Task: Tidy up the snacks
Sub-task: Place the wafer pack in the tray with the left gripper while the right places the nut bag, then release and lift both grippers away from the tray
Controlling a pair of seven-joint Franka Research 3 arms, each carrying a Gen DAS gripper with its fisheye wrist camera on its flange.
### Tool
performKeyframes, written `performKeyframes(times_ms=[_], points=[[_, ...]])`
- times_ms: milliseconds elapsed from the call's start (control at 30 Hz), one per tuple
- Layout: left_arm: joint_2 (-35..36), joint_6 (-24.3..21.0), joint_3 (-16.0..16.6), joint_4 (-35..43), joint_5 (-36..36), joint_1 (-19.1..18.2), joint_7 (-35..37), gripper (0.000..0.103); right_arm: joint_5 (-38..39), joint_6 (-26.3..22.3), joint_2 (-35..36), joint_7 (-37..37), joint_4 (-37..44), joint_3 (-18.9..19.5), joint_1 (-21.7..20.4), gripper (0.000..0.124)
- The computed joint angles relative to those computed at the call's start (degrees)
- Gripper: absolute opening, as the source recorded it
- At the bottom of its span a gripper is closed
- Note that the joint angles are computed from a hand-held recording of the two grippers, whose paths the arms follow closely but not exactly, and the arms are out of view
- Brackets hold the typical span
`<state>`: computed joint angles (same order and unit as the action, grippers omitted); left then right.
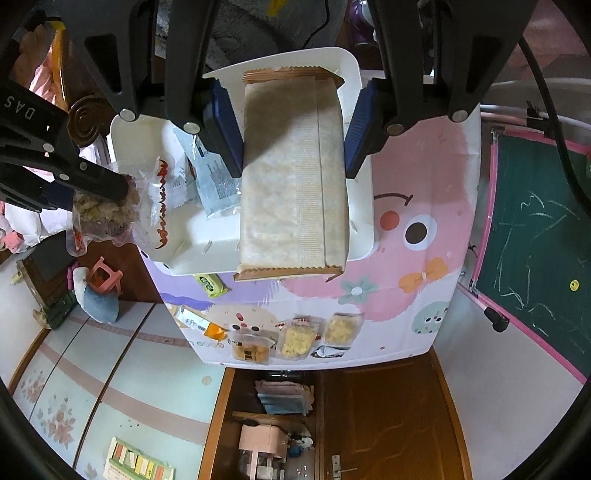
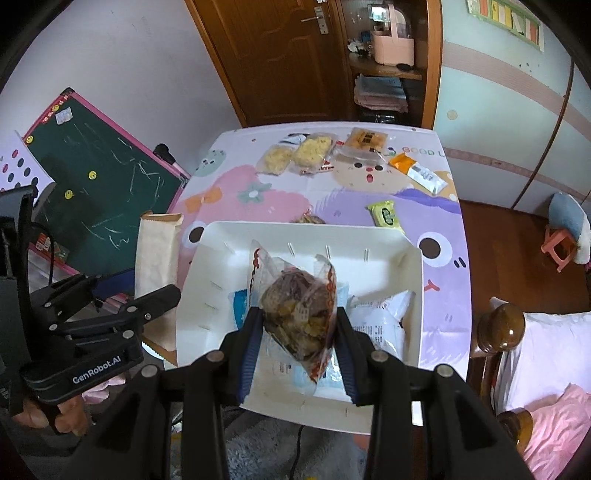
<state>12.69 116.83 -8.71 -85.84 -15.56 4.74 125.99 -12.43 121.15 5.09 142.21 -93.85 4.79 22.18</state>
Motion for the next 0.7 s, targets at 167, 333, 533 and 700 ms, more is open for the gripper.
performKeyframes(times_ms=[167, 333, 533, 700], points=[[0.28, -0.42, 0.02, 0.14, 0.61, -0.12, -0.48, 0.052, -0.63, -0.09, -0.18, 0.05, -0.19, 0.04, 0.08, 0.038], [-0.05, 0.28, 0.01, -0.50, 1.18, -0.25, -0.58, 0.064, -0.37, -0.84, 0.14, 0.36, 0.17, -0.04, 0.04, 0.038], [-1.14, 2.10, 0.06, -1.89, -0.17, -0.05, 0.47, 0.086, -0.03, -0.68, -0.22, 1.63, -0.27, -0.17, -0.16, 0.039], [-0.55, 0.53, 0.18, -0.91, 0.89, -0.35, 0.16, 0.086, 0.32, -0.22, -0.49, 1.90, -0.76, -0.15, -0.45, 0.040]])
